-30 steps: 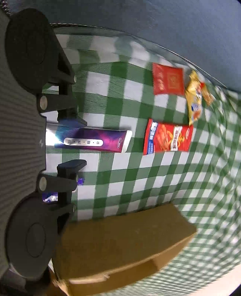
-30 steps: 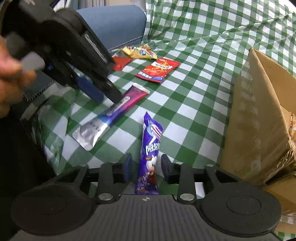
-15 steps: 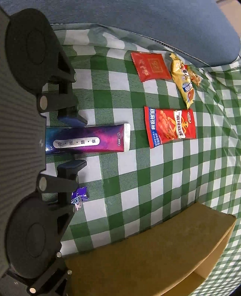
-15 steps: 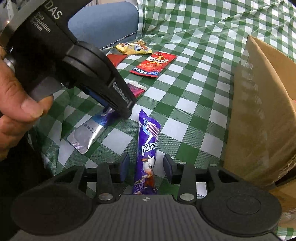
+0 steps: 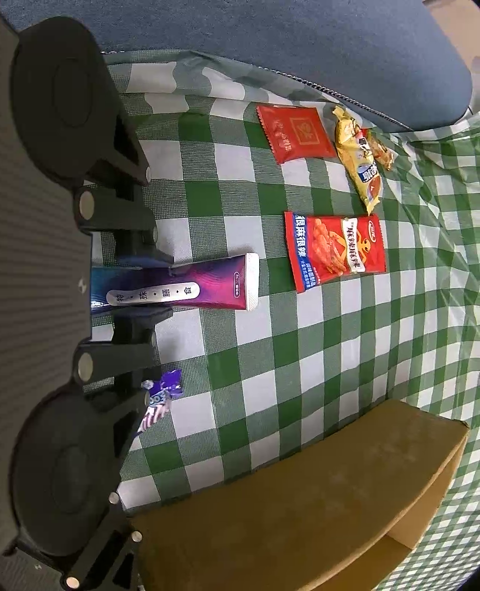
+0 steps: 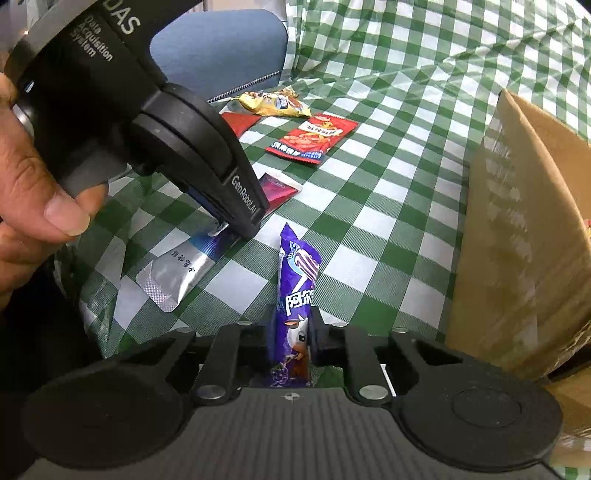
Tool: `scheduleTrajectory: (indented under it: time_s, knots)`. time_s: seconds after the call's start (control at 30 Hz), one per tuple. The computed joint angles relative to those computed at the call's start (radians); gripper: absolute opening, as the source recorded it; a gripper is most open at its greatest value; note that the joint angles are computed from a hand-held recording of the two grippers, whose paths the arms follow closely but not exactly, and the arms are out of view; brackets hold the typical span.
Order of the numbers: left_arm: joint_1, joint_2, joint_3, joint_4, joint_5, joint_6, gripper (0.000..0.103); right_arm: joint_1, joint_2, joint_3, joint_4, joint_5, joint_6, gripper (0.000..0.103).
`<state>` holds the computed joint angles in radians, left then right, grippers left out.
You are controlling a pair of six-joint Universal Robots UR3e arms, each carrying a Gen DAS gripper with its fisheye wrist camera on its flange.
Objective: Organize snacks
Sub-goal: 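Carry toothpaste tube with left gripper while right carries candy stick over box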
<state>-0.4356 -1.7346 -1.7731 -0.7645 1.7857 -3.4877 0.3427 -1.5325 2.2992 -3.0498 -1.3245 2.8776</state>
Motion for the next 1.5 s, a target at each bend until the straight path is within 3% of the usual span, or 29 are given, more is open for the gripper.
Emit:
scheduleTrajectory:
  time_s: [0.17, 0.37, 0.7, 1.03, 1.27, 1.5]
  knots:
    - [0.010, 0.036, -0.045, 0.054, -0.007, -0.021, 0.021, -0.029, -0.041, 0.040, -0.065, 0.021, -0.002, 0.017]
    - [0.003, 0.043, -0.052, 0.074, -0.001, -0.032, 0.021, -0.032, -0.038, 0.022, -0.022, 0.011, 0.014, 0.017]
    - [-0.006, 0.114, -0.149, 0.251, 0.002, -0.046, 0.021, -0.033, -0.056, 0.038, -0.045, 0.019, 0.019, 0.017]
    - [-0.030, 0.195, -0.245, 0.380, 0.012, -0.052, 0.021, -0.049, -0.114, 0.127, -0.208, 0.023, 0.008, 0.017]
    - [-0.056, 0.238, -0.292, 0.445, 0.040, -0.069, 0.021, -0.068, -0.157, 0.166, -0.243, 0.024, -0.024, 0.017]
    - [-0.069, 0.261, -0.320, 0.494, 0.042, -0.079, 0.021, -0.146, -0.252, 0.234, -0.299, 0.099, -0.038, 0.017]
